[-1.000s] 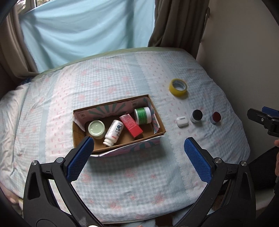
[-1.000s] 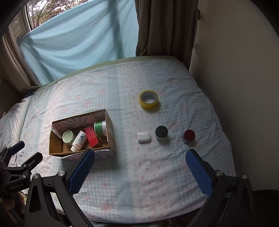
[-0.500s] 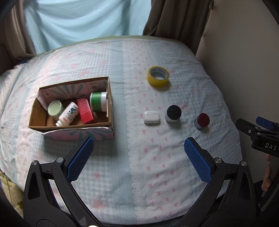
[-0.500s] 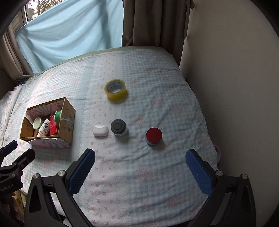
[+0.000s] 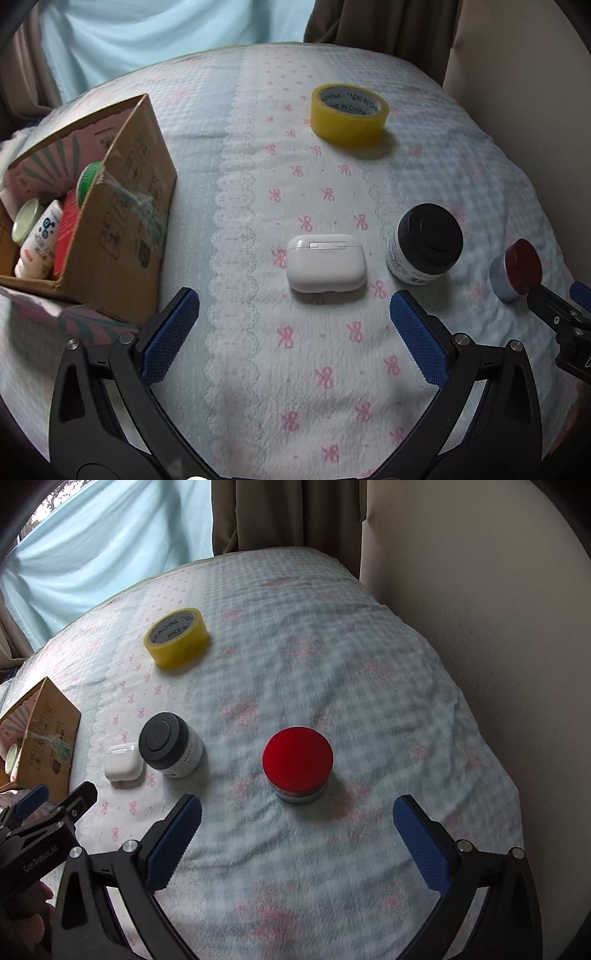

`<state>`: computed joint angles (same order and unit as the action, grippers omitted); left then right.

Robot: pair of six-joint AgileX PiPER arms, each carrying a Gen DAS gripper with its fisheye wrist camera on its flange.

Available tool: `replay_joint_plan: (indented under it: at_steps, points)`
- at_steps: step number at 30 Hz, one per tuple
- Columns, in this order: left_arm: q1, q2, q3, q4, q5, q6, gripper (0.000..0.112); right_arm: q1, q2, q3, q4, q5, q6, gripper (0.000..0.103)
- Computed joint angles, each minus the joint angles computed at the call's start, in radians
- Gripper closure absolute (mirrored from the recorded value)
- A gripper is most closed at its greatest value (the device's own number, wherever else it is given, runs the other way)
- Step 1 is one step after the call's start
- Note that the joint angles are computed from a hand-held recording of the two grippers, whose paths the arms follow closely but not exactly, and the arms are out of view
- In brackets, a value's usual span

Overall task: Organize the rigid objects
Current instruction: 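Grasp white earbud case with left tool while right tool grasps red-lid tin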

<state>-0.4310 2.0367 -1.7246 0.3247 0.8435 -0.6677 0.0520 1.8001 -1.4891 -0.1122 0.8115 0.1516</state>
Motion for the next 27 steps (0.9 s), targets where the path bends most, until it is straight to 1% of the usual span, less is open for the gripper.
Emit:
replay_joint_plan:
  at_steps: [2,4,5,9,11,14,16,17,19,20,21,22,23,24,27]
  points:
    - [-0.002,0.049,-0.012,0.035,-0.034,0.004,0.01,0.006,0.03,0.028,-0.03,-0.068,0.022,0.0]
    - [-0.005,0.092,-0.035,0.067,-0.048,0.007,0.012,0.015,0.058,0.044,-0.064,-0.122,0.046,0.001]
    - [-0.003,0.109,-0.049,0.068,-0.052,0.019,0.012,0.018,0.073,0.045,-0.075,-0.138,0.052,0.005]
    - [0.011,0.143,-0.081,0.025,-0.083,0.058,0.012,0.028,0.118,0.035,-0.127,-0.172,0.098,0.014]
    - [0.015,0.16,-0.11,0.009,-0.077,0.072,0.013,0.03,0.126,0.033,-0.146,-0.185,0.123,0.017]
    - [0.019,0.183,-0.149,-0.016,-0.069,0.083,0.016,0.032,0.125,0.043,-0.167,-0.207,0.158,0.018]
    - [0.019,0.189,-0.159,-0.022,-0.066,0.085,0.019,0.04,0.136,0.031,-0.192,-0.209,0.181,0.022]
    - [0.019,0.192,-0.166,-0.023,-0.061,0.088,0.02,0.042,0.137,0.031,-0.203,-0.21,0.191,0.027]
    - [0.018,0.187,-0.166,-0.023,-0.049,0.092,0.026,0.048,0.141,0.025,-0.228,-0.213,0.221,0.029]
    - [0.021,0.185,-0.168,-0.028,-0.045,0.091,0.034,0.047,0.146,0.018,-0.222,-0.215,0.218,0.031]
    - [0.025,0.18,-0.162,-0.04,-0.05,0.096,0.04,0.048,0.159,0.001,-0.221,-0.204,0.22,0.041]
    - [0.025,0.177,-0.161,-0.039,-0.048,0.093,0.045,0.056,0.169,-0.012,-0.26,-0.19,0.255,0.045]
    - [0.024,0.174,-0.158,-0.038,-0.05,0.091,0.049,0.058,0.169,-0.014,-0.282,-0.188,0.279,0.051]
    - [0.022,0.17,-0.151,-0.032,-0.054,0.087,0.054,0.052,0.17,-0.017,-0.263,-0.191,0.269,0.053]
    - [0.023,0.167,-0.148,-0.037,-0.055,0.09,0.054,0.051,0.174,-0.02,-0.264,-0.193,0.271,0.053]
